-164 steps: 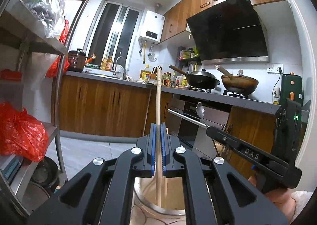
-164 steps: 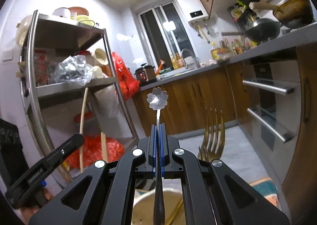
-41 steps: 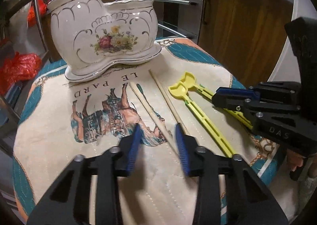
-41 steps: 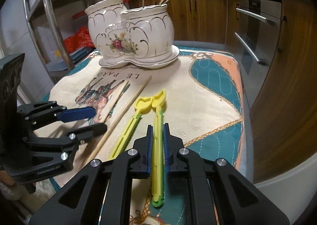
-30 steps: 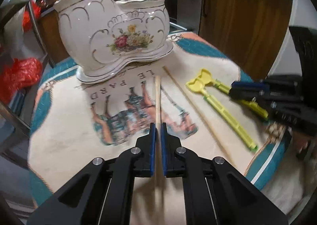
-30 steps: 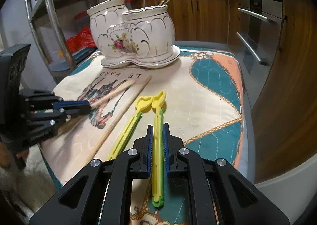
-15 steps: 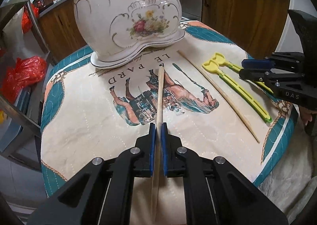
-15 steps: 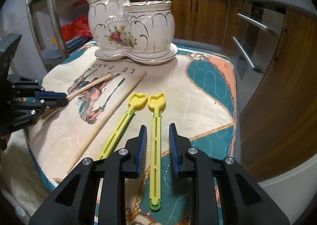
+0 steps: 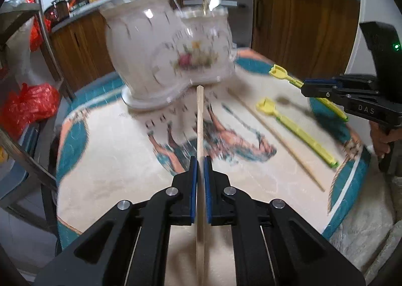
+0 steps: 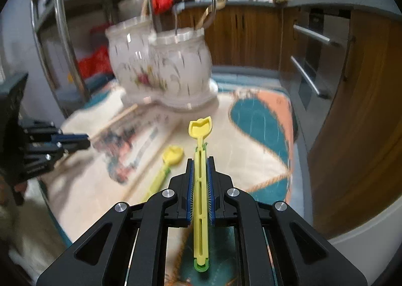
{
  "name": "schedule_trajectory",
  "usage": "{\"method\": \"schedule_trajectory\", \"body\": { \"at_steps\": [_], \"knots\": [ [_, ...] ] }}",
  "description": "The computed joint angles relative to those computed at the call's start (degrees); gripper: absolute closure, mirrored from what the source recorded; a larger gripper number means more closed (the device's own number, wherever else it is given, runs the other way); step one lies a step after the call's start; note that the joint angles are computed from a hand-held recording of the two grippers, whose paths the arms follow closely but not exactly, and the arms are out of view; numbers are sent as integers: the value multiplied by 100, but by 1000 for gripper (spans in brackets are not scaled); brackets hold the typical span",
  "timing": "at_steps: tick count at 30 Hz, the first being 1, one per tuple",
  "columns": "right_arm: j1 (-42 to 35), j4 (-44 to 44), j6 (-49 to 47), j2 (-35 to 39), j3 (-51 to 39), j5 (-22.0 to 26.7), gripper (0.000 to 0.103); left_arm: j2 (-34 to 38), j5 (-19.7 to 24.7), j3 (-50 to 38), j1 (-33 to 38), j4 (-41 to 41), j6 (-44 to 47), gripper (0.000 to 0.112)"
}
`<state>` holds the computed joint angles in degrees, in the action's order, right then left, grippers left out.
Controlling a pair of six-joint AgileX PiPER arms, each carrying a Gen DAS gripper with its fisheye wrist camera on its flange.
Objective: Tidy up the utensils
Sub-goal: 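Lift the yellow utensil over the smaller pot while the left tool lifts the chopstick over the larger pot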
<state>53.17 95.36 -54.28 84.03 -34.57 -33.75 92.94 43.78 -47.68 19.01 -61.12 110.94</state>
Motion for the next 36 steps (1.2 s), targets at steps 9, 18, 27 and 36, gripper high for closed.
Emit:
{"method": "schedule_trajectory", "body": {
  "at_steps": [9, 18, 27, 36],
  "knots": [
    [303, -1265, 906, -220, -140, -822, 92, -7, 1711, -330, 976, -1155, 774, 107],
    [-293, -2583, 1624, 120, -748, -645, 92, 308, 2438, -968, 998, -2193, 508, 107],
    [-1139, -3980, 2725, 498, -1404, -235, 92, 751, 2325, -1988, 507, -2644, -401, 107],
    [-1775, -5229, 4149, 976, -1779, 40, 92, 1096, 1673, -2814, -116, -2478, -1278, 107]
  ]
}}
